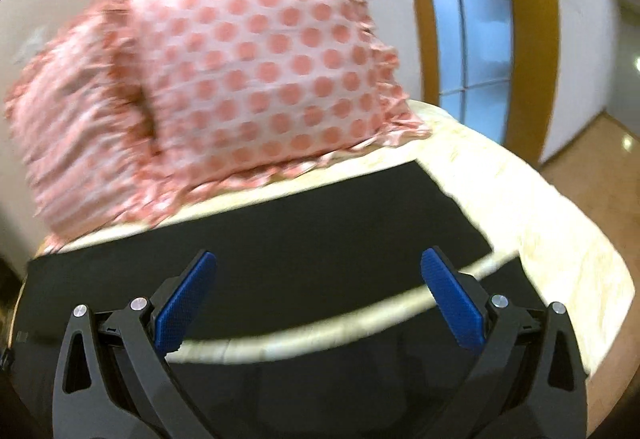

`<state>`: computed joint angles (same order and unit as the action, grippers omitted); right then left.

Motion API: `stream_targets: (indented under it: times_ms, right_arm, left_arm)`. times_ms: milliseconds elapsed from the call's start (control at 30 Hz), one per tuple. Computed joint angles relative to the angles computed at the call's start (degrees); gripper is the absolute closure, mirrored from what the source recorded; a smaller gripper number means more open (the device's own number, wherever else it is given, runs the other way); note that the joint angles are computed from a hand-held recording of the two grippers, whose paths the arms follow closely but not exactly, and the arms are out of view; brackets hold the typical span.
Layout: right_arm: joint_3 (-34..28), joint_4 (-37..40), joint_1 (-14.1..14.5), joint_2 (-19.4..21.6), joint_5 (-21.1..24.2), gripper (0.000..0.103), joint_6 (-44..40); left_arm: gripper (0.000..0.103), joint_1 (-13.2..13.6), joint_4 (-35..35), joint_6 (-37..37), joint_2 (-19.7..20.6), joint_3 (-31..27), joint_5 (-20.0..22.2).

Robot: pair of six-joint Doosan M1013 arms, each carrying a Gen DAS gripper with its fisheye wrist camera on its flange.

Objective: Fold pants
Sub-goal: 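Grasp the black trousers' hem with both grippers and lift it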

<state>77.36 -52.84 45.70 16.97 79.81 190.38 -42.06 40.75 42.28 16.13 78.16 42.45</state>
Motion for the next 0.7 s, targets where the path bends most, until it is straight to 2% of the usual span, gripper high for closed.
stream_targets:
  times_ms: [167, 233, 367, 533, 600, 667, 700]
  right_arm:
    - [-5.23, 5.47, -7.05, 3.96, 7.03, 0.004, -3.83]
    - [-7.26, 8.67, -9.93, 5.79, 9.79, 0.014, -3.89]
    - [-9.99, 14.12, -13.65, 8.48, 13.11, 0.029, -2.72]
    - [-12.98, 18.71, -15.79, 11.41, 17.76, 0.045, -3.81]
    - [-12.89, 17.72, -15.45, 11.65, 18.94, 0.046, -3.2]
    - [-11.81, 16.9, -15.08, 11.23, 18.7, 0.047, -2.64]
    - [-10.74, 16.52, -14.82, 10.6, 17.56, 0.054, -2.02]
  left_arm:
    - [0.002, 0.65, 4.51, -2.01, 4.8, -5.69, 3.66]
    - [0.002, 1.4, 1.98, -0.87, 5.94, -6.95, 4.13]
    - [0.002, 2.43, -2.62, 0.95, 7.06, -7.36, 3.09]
    - [0.002, 2.48, -3.81, 2.8, 7.65, -7.42, 2.67]
    - [0.002, 2.57, -4.49, 3.49, 7.68, -7.29, 2.34]
    - [0.002, 2.76, -5.73, 4.34, 7.78, -7.42, 2.2]
    - [0.002, 2.87, -6.46, 4.76, 7.81, -7.48, 2.18]
